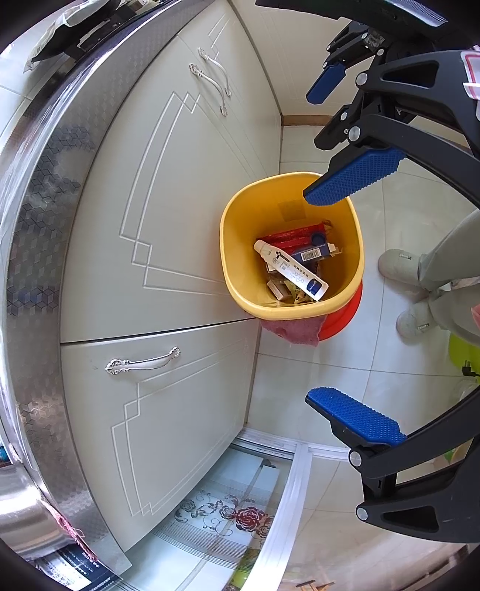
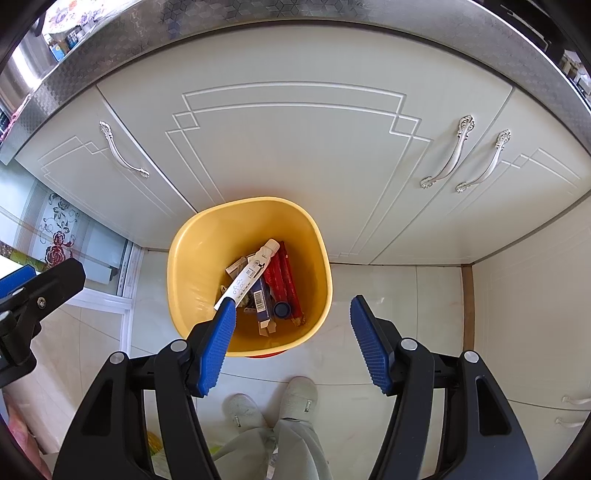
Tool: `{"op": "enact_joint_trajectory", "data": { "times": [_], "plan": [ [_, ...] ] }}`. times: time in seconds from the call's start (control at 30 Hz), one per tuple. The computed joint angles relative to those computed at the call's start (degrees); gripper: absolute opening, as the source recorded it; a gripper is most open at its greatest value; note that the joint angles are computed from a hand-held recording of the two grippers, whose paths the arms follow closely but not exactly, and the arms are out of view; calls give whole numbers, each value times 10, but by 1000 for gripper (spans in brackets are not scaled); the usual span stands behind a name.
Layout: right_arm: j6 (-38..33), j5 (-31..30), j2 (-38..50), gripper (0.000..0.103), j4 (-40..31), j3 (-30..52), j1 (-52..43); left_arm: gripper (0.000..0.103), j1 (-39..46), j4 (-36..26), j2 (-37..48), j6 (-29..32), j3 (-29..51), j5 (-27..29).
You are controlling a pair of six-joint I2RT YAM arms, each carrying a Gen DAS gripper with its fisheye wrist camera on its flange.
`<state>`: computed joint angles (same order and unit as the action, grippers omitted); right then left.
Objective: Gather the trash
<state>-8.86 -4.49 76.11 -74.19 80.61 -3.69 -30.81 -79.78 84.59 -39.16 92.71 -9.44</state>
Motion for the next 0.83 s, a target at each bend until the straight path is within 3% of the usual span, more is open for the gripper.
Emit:
{"op": "enact_joint_trajectory", "data": {
  "times": [0.83],
  "plan": [
    [2,1,-3,66,0,0,6,98,1,-3,-6,5,-7,-3]
  ]
}}
